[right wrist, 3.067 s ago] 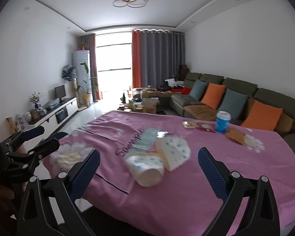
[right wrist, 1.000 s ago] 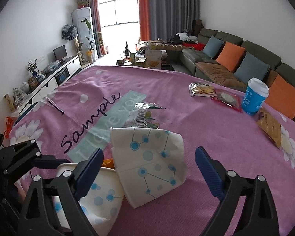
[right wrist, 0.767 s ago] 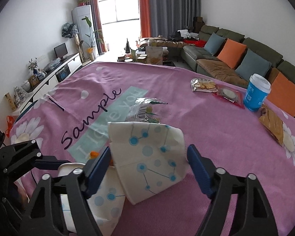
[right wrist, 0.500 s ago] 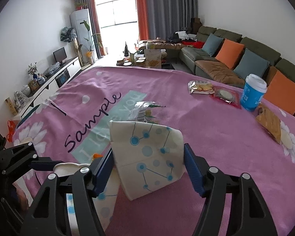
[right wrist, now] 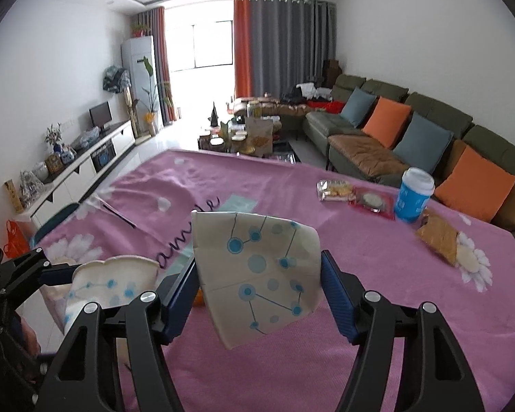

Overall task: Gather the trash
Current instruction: 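Carry both white dotted paper cups over the teal wastebasket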

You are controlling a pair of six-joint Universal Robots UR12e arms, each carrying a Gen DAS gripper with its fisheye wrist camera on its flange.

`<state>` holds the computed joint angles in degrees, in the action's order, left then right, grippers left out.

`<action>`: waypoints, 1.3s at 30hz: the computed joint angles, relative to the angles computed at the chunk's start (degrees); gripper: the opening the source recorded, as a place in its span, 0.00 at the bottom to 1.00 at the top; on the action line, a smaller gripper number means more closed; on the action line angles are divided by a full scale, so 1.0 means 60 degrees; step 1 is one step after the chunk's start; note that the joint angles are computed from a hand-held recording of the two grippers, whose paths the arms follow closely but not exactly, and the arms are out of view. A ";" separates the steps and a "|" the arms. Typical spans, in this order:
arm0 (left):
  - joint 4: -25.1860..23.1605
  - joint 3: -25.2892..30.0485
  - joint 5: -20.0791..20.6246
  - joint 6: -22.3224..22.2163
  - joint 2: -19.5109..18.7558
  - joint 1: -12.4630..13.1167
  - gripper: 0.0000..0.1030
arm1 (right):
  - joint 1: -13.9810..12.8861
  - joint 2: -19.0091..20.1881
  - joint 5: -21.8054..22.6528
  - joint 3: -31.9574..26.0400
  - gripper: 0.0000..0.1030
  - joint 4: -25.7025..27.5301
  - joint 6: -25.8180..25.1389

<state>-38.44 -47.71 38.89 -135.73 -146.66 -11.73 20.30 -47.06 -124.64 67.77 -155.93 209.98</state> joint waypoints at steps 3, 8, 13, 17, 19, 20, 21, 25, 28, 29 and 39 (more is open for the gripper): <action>0.0885 -0.0225 0.0142 -0.0812 0.0083 0.0126 0.76 | 0.0124 0.0000 -0.0216 -0.0072 0.64 -0.0254 -0.0165; 0.2333 -0.0672 0.0406 -0.2007 0.0268 0.0347 0.76 | 0.0326 0.0096 -0.0473 -0.0311 0.64 -0.0669 -0.0553; 0.3619 -0.1092 0.0643 -0.3071 0.0472 0.0592 0.76 | 0.0522 0.0239 -0.0575 -0.0589 0.64 -0.1087 -0.1014; 0.4488 -0.1334 0.0927 -0.3775 0.0614 0.0752 0.76 | 0.0665 0.0407 -0.0548 -0.0882 0.64 -0.1372 -0.1381; 0.4982 -0.1552 0.1122 -0.4136 0.0736 0.0850 0.76 | 0.0717 0.0482 -0.0499 -0.0999 0.64 -0.1486 -0.1553; 0.5224 -0.1647 0.1250 -0.4312 0.0790 0.0899 0.76 | 0.0741 0.0525 -0.0451 -0.1068 0.64 -0.1550 -0.1638; 0.5406 -0.1726 0.1364 -0.4434 0.0838 0.0931 0.76 | 0.0767 0.0593 -0.0338 -0.1189 0.64 -0.1616 -0.1798; 0.6121 -0.1886 0.1861 -0.5058 0.0957 0.1087 0.76 | 0.0832 0.0834 -0.0059 -0.1625 0.64 -0.1767 -0.2202; 0.6576 -0.1903 0.2238 -0.5453 0.1003 0.1206 0.76 | 0.0857 0.1067 0.0192 -0.2064 0.64 -0.1823 -0.2476; 0.6689 -0.1923 0.2369 -0.5559 0.1024 0.1242 0.76 | 0.0857 0.1140 0.0294 -0.2205 0.64 -0.1858 -0.2548; 0.7447 -0.2053 0.3778 -0.6463 0.1253 0.1584 0.76 | 0.0837 0.2034 0.1616 -0.3937 0.64 -0.1678 -0.3392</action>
